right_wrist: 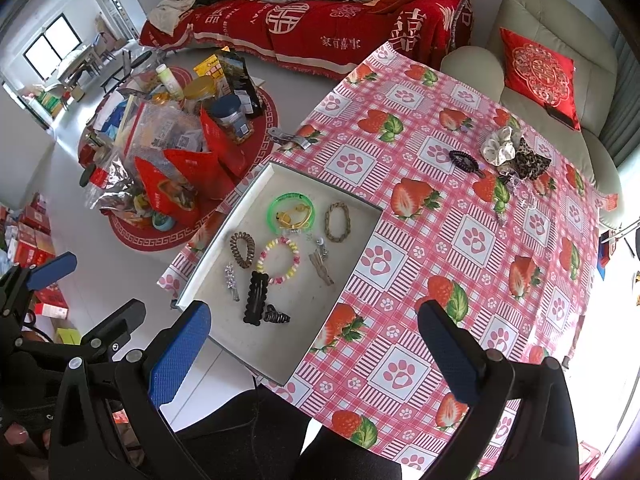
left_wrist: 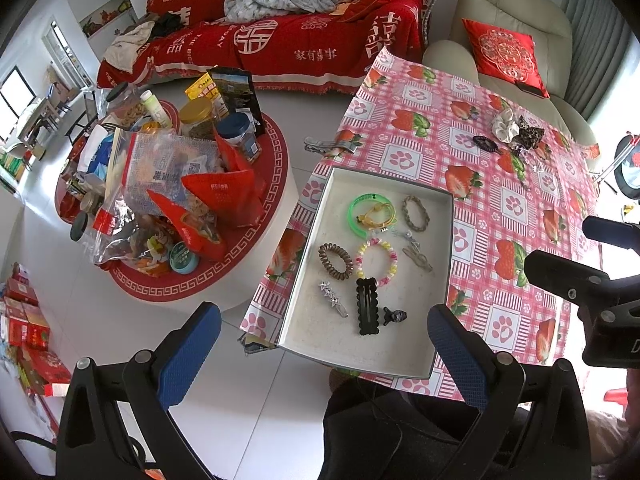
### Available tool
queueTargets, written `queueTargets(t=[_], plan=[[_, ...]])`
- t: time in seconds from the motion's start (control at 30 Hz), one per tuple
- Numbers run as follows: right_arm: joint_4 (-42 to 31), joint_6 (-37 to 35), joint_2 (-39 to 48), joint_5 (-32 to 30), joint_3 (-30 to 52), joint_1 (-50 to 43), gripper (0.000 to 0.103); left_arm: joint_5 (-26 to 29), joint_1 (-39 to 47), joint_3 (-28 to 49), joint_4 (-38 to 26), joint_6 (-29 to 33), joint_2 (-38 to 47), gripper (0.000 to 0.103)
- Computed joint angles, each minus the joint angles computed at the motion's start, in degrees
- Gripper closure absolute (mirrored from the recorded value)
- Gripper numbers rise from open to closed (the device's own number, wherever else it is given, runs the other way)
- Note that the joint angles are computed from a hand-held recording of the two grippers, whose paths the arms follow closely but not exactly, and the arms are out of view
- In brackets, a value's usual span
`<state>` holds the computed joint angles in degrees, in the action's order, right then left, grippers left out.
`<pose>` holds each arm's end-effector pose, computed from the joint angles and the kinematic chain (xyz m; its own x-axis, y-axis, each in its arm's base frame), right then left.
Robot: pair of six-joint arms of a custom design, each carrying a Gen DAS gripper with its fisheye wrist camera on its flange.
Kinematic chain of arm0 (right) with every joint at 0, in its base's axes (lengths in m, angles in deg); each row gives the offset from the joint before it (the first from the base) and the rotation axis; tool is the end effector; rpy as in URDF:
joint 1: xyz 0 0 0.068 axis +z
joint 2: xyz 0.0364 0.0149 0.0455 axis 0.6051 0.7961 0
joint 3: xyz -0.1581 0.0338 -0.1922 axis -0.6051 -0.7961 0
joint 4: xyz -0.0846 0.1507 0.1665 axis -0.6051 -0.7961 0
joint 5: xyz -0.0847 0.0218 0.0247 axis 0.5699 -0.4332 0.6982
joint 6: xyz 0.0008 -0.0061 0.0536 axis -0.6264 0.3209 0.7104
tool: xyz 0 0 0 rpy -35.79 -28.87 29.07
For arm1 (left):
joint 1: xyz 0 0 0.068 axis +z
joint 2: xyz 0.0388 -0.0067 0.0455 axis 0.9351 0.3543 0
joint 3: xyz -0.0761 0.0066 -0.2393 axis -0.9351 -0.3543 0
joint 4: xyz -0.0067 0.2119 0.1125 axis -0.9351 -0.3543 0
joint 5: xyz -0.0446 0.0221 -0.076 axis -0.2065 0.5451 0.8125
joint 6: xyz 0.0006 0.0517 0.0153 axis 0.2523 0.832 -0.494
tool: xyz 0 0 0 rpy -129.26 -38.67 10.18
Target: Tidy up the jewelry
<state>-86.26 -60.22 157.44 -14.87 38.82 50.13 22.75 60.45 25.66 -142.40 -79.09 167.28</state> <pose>0.3301 0.0805 0.3035 -0.8847 -0.3142 -0.3443 -0.3643 0.9269 0.0903 0.2646 -0.0351 0.2891 -0.9131 -0.1034 -0.3943 -0.1360 0.9892 0.0554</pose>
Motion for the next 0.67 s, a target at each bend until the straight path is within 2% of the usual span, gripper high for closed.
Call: queueTargets(t=[0.67], plan=[[-0.5,-0.3,0.4,-0.2,0.7,-0.2,0.000,-0.2,-0.1,-1.6,1.0,0.6,-1.1,0.000]])
